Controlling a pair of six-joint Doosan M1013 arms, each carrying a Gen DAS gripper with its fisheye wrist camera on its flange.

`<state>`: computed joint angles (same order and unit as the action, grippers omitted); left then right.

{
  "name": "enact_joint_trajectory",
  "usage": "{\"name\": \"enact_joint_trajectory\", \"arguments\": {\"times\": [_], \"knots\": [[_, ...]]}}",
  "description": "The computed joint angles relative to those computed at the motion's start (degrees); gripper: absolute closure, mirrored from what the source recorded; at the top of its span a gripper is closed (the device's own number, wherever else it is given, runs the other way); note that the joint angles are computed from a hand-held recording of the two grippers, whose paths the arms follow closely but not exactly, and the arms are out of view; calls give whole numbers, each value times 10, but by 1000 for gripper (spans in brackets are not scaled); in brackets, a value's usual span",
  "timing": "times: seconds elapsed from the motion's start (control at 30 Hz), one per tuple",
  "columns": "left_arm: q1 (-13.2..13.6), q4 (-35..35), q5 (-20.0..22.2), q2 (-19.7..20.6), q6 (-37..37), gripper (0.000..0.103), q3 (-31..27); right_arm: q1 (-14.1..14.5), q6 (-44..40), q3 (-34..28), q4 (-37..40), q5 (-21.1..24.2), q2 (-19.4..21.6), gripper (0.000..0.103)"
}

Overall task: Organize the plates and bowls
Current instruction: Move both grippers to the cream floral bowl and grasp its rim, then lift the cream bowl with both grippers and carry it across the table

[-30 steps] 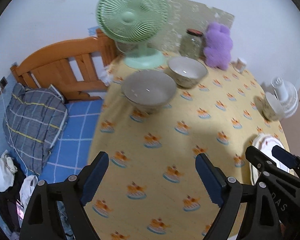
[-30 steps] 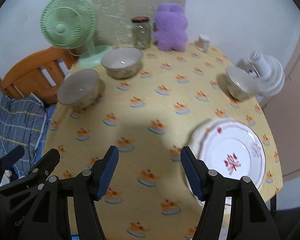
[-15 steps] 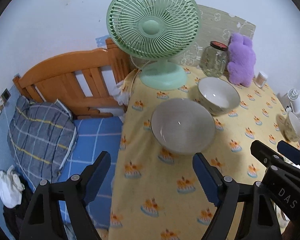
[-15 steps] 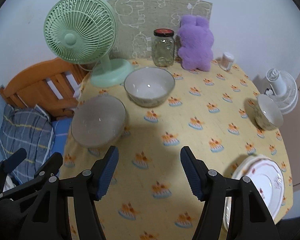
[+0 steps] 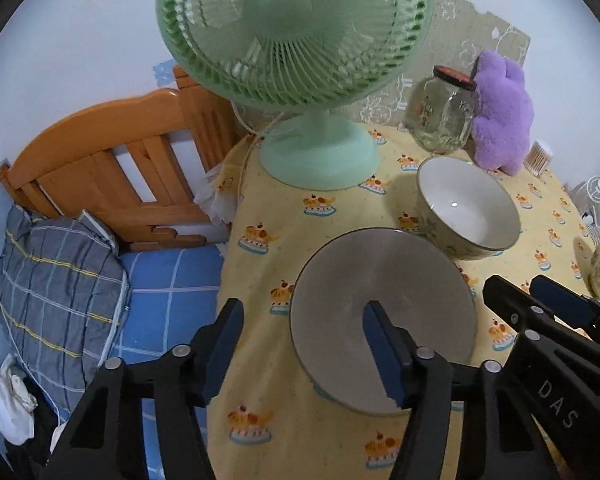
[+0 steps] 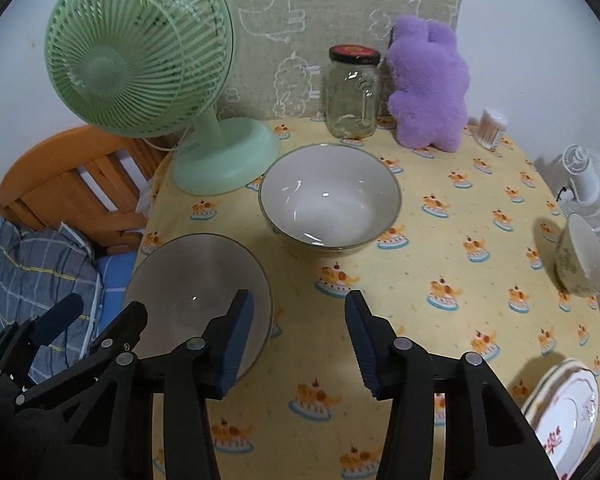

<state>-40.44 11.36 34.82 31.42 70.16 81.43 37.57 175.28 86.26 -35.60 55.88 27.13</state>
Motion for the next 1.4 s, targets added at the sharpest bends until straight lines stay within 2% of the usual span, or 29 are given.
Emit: {"name": "enact_joint_trajectory", "arguments": {"times": [0.1,0.27,0.37,0.43,0.5,0.93,1.1,1.4], "knots": [[1,-19,14,14,19,55,-13,-8,-5,2,10,-18,7,53],[3,-36,23,28,28,64,-23,-18,-30,-1,31,-36,18,64],[4,-41,28,33,29,71,-28,-23,-45,-2,42,-48,23,74],[8,-61,32,36,38,79,-32,-26,-57,0,49,-62,24,86],[10,-71,35,38,41,82,-34,-28,-71,1,59,-77,23,91],[-7,-24,41,20,-7,83,-17,-26,-87,21,62,-92,5,91],[-19,-15,47,5,-39,83,-1,-19,-90,44,61,-95,-16,91],[-57,38,42,-34,-125,83,39,-5,-76,103,56,-101,-73,91]]}}
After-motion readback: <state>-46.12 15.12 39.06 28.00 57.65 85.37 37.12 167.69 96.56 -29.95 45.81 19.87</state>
